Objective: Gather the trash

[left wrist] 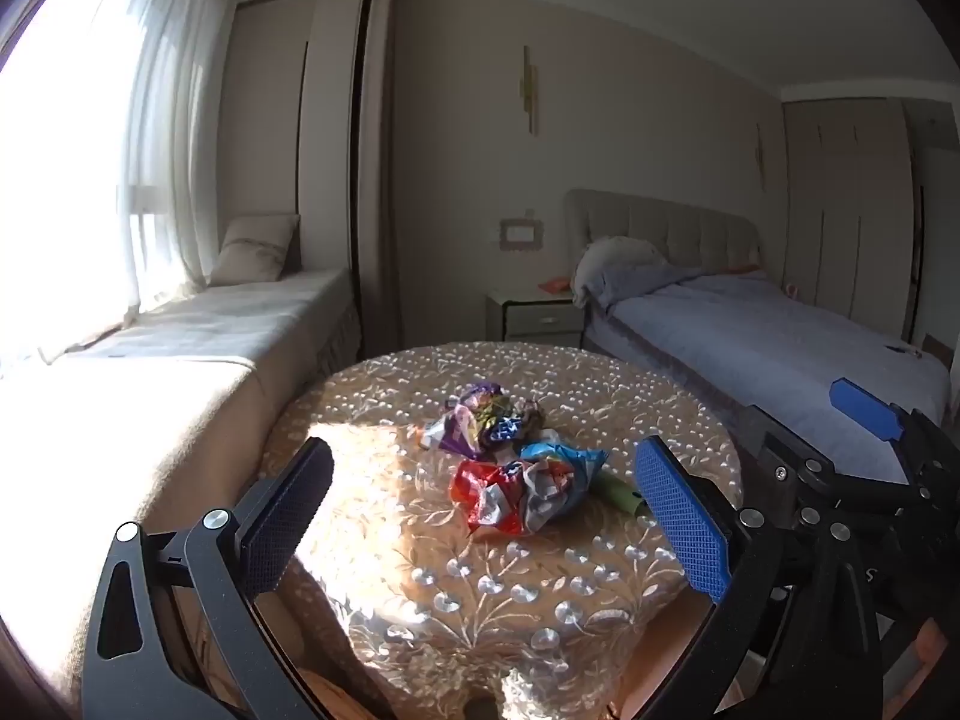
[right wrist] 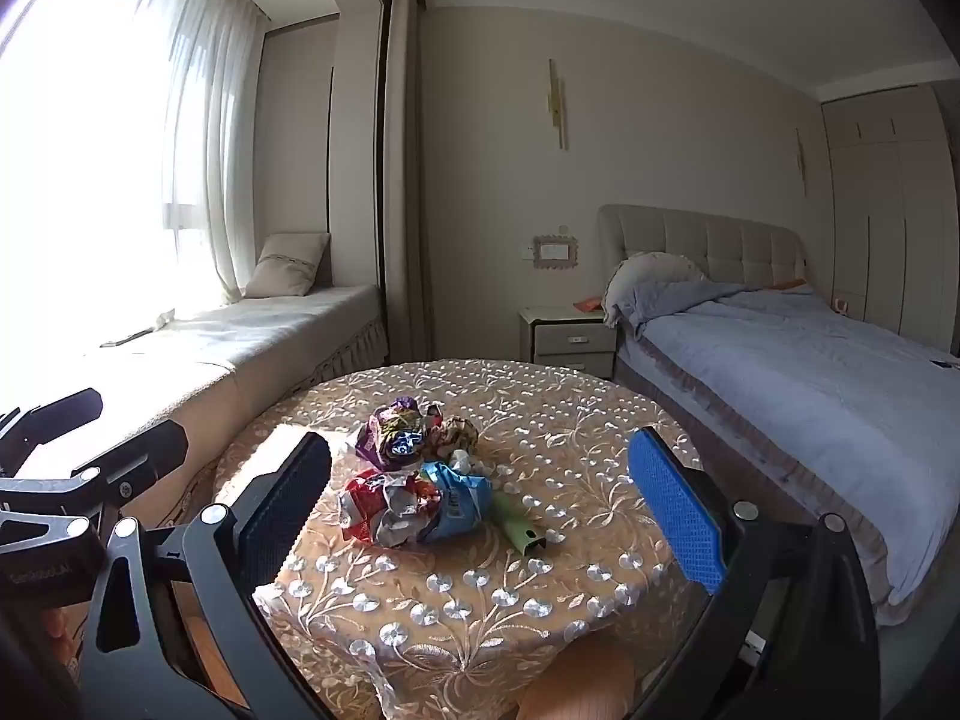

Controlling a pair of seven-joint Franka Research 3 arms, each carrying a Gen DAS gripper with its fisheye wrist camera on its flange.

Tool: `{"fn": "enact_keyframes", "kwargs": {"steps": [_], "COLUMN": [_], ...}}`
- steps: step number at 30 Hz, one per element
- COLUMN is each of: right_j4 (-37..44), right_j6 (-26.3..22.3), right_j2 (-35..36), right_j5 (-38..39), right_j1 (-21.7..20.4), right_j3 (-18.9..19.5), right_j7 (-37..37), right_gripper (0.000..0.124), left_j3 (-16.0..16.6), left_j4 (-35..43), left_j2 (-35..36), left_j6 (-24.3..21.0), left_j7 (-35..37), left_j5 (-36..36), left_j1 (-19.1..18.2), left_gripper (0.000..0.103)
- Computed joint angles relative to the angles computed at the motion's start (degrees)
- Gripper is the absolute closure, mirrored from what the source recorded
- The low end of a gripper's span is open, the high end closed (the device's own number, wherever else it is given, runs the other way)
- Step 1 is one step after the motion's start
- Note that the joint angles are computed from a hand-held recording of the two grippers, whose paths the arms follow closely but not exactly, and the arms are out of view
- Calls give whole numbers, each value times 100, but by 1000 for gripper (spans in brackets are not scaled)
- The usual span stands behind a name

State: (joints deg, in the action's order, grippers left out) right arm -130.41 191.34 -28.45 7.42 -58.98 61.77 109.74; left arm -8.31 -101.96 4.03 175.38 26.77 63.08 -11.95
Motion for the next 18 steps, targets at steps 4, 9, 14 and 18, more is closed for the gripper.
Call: {"fn": "enact_keyframes", "kwargs": {"steps": [4, 9, 14, 18], "right_j4": [-3, 3, 42, 55], "right_j6": [7, -3, -79, -101], "right_j2": [33, 16, 19, 26], "right_j5": [9, 14, -16, -80], "right_j1": [21, 25, -4, -40], "right_j3": [-25, -39, -22, 2], "right_j7": [4, 25, 42, 108], "right_gripper": [25, 25, 25, 25], "left_j3": [12, 1, 2, 33], "left_j4": [22, 43, 81, 113], "left_j2": [2, 9, 71, 68], "left_j6": [-102, -203, -156, -178], "left_j7": [-156, -261, -196, -283], "left_j5": [66, 163, 188, 437], "left_j1": [-8, 8, -11, -60], "left_gripper": [5, 5, 5, 5]}}
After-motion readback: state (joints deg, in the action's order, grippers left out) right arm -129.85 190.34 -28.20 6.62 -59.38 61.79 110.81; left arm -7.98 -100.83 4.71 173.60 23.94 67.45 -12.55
